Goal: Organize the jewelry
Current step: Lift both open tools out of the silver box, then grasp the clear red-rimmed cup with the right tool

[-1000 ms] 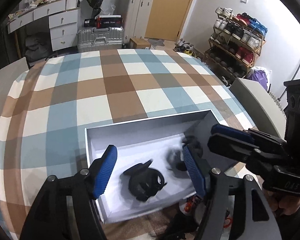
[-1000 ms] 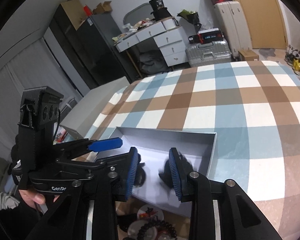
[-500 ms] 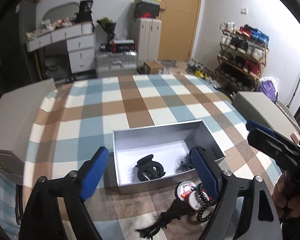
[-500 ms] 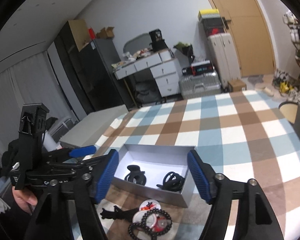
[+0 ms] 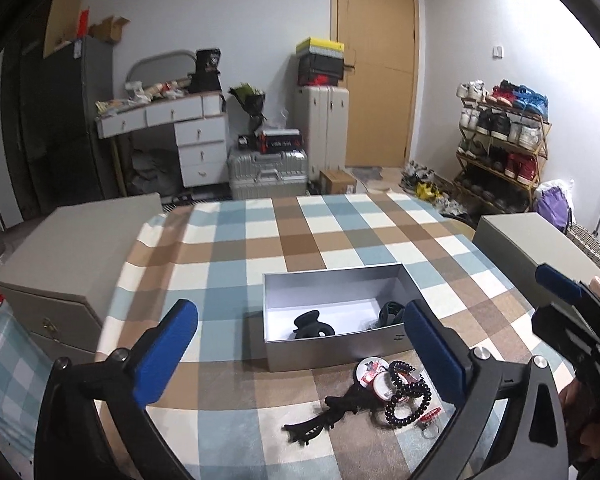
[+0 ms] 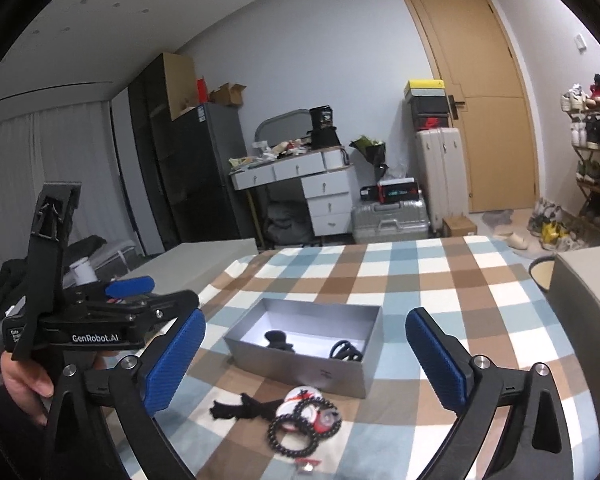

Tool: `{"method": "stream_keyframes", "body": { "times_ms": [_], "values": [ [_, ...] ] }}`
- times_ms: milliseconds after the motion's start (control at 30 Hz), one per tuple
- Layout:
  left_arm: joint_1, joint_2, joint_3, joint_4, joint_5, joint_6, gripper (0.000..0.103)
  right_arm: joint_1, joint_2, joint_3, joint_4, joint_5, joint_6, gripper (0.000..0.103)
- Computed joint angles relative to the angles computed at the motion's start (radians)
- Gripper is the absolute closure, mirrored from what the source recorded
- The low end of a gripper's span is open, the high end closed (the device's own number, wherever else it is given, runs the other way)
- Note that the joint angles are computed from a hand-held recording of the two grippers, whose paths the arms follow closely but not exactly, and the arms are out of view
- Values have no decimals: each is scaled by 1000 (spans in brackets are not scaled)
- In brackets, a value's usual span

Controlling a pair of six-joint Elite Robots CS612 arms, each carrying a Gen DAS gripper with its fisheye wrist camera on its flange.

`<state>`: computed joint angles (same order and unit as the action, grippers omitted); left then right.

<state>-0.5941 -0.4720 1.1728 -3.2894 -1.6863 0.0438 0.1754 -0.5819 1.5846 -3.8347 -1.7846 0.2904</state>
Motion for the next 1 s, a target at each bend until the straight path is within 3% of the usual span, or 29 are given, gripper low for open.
{"method": "stream_keyframes", "body": {
  "times_ms": [233,533,767,1000],
  "values": [
    [0,-11,58,-61,17,-14,1,21,2,20,-15,-51,-8,0],
    [3,-12,112,-17,47,-77,1,31,3,52,98,-60,29,0],
    [1,-16,138,29,36,-78,1,24,6,65,221,-7,103,0],
    [-2,-17,144,45,24,-73,1,6,17,50,287,104,146,5]
  ]
}}
